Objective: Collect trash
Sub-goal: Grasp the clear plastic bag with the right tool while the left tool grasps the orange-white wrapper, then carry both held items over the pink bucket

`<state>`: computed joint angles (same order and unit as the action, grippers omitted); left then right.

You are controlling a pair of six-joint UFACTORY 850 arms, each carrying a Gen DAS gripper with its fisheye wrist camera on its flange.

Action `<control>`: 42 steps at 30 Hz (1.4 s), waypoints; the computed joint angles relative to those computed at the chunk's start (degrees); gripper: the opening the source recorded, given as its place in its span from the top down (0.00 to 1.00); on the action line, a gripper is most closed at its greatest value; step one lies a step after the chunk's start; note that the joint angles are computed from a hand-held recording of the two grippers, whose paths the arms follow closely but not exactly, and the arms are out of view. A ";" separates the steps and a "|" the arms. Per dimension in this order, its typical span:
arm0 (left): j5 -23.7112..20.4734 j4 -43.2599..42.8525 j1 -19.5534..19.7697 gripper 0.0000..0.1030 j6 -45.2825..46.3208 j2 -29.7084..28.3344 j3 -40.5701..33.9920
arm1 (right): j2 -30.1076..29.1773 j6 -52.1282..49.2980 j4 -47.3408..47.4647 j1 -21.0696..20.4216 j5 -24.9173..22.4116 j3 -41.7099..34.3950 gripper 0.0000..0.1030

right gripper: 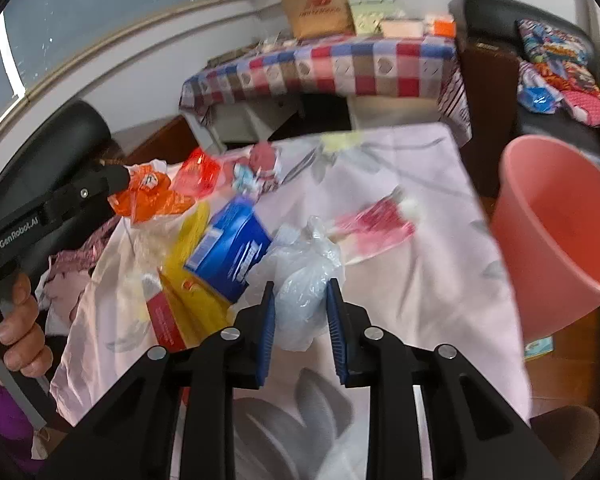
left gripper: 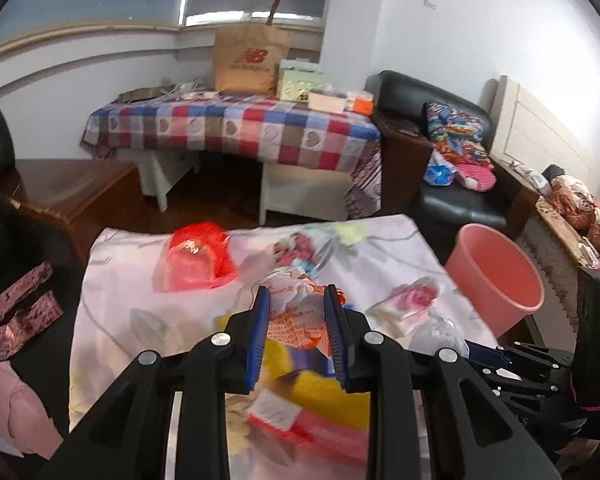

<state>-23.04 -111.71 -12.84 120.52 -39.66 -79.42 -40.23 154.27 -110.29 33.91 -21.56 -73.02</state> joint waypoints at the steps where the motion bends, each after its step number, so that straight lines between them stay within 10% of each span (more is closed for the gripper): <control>1: -0.28 0.20 -0.25 0.74 -0.21 0.28 0.08 | 0.79 1.23 -0.95 -0.02 -1.12 1.05 0.76; 18: -4.92 10.65 -13.00 0.74 -10.05 -2.06 -7.68 | 14.50 13.63 -3.41 -6.78 -14.55 21.01 0.76; 33: -4.69 57.53 -22.94 0.74 -60.05 -24.42 -40.43 | 10.36 7.61 -0.07 -15.21 -7.88 20.50 0.76; 42: -7.61 68.82 -23.88 0.72 -70.81 -30.62 -49.07 | 8.73 -0.67 6.92 -16.18 -7.09 19.07 0.75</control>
<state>-30.65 -42.89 -36.72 49.72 -70.28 -128.50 -31.49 153.60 -103.37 17.74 -28.65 -53.95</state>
